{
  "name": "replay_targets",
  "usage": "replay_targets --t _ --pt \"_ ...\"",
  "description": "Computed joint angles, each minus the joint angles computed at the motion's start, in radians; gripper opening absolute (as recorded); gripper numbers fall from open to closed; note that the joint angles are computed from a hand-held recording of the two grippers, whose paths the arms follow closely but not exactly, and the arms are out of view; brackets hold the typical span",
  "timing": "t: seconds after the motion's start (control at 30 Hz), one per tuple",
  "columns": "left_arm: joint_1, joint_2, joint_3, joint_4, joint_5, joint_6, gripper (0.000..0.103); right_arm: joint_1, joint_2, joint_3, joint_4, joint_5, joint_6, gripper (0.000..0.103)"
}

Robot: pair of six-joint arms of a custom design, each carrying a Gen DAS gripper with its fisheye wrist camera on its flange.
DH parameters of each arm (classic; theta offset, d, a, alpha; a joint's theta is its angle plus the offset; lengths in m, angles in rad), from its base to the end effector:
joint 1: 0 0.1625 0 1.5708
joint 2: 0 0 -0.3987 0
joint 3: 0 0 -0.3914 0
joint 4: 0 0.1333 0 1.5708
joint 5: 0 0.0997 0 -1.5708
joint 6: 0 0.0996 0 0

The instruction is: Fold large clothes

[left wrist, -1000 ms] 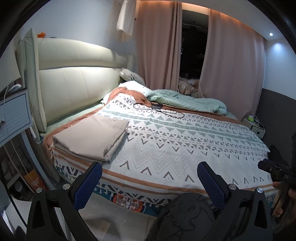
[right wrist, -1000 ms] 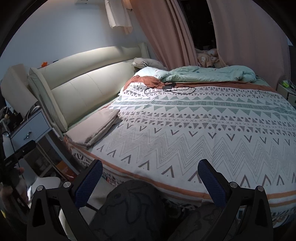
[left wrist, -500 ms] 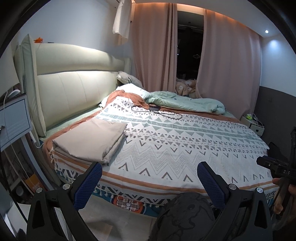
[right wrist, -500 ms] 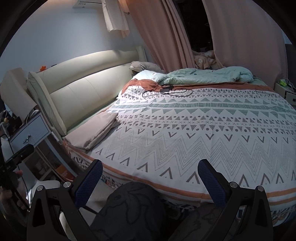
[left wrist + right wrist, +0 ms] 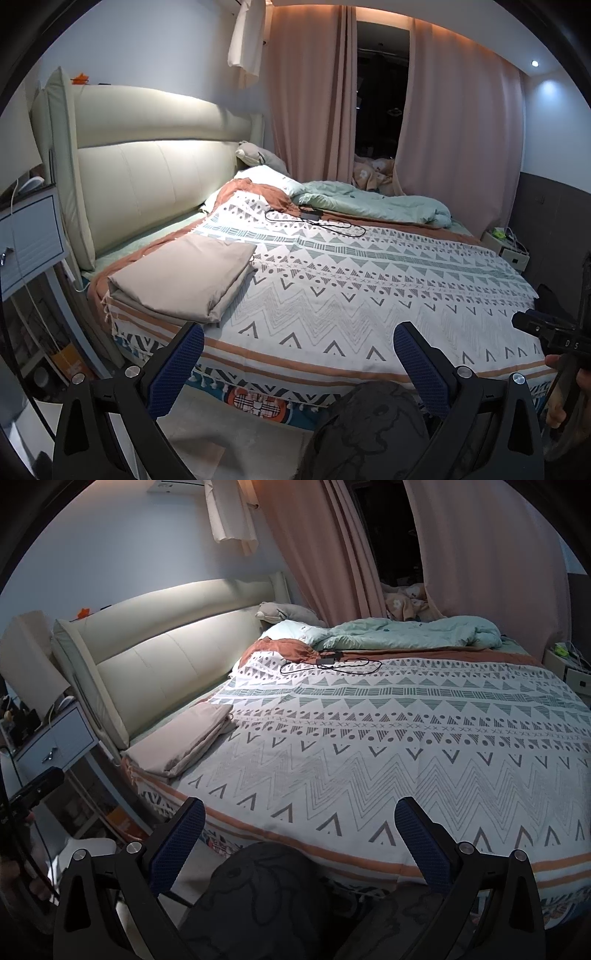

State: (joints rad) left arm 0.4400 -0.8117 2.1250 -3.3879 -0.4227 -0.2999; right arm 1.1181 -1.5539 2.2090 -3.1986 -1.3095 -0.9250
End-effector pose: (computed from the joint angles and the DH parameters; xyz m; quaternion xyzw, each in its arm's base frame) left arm -0.3398 -0.4077 0.0856 0.2044 0.7987 -0.5029 0.2597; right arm -0.0550 -0.4767 0.3509 0.2643 -0.8379 0.4310 0.2057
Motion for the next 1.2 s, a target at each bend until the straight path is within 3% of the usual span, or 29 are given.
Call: replay_targets --t 1.2 --pt "0.000 0.000 0.006 -0.037 -0.008 0.025 0.103 -0.011 -0.021 0.011 -0.015 -0.007 0.002 0.103"
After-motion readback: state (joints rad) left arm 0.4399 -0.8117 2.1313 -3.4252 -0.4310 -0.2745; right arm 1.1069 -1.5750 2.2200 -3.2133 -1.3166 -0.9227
